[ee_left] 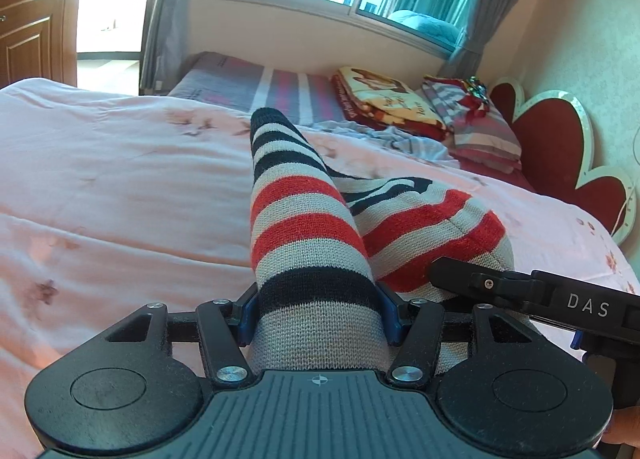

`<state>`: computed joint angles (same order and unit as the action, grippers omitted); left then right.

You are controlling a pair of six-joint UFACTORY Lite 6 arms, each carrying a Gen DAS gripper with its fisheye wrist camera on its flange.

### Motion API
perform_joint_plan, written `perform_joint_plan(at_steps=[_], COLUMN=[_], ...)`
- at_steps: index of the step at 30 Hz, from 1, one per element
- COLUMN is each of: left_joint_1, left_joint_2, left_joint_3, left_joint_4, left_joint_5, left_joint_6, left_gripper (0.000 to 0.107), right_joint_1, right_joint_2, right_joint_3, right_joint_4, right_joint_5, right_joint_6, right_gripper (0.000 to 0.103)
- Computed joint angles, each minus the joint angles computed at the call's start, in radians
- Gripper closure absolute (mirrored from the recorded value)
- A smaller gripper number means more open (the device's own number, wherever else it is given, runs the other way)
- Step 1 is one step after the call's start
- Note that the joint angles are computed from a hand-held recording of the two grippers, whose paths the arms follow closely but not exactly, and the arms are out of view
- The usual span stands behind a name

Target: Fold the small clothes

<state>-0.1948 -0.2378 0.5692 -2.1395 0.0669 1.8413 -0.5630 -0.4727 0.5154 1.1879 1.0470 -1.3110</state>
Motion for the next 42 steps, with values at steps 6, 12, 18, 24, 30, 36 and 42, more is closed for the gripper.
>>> perform_joint_plan(at_steps=[6,12,18,24,30,36,42], left_joint_1=[0.242,0.341,0.316,0.281,0.236,0.249,0.268], left_joint_2=[0.210,0.400,0.410,0.408,0.538,0.626,0.562], left_joint_3=[0.044,0.031,0.070,0.163,0.281,0.333,0.283], left_joint_4=[-0.046,-0.275,-0.245,-0.215,-0.420,-0.395,-0.251], left_joint_5=[0.190,0.362,0.320,0.282,0.229,0.223,0.218], left_joint_6=[0.209,0.509,0.436,0.394,0.576,0.542,0.392], left_gripper=[0.049,0.030,0.029,0.029,0.029,0.028,0.028], right_joint_1=[0.372,0.384,0.353,0.439,0.574,0.570,0.567], right_joint_2=[0.041,0.155,0.100,0.275,0.360,0.434,0.189], right_joint_3=[-0.057,-0.085,-0.087,0.076,0.145,0.177,0.072], right_joint_4=[0.166,0.230,0.210,0.213,0.397,0.449,0.281], right_joint_5=[-0.338,-0.453,-0.478,-0.539,-0.706,-0.778,-0.772], right_joint_6=[0.022,-0.054,-0.022,0.000,-0.255,-0.326,-0.111], right_gripper=[0.069,0.063,0.049,0.065,0.081,0.066,0.061])
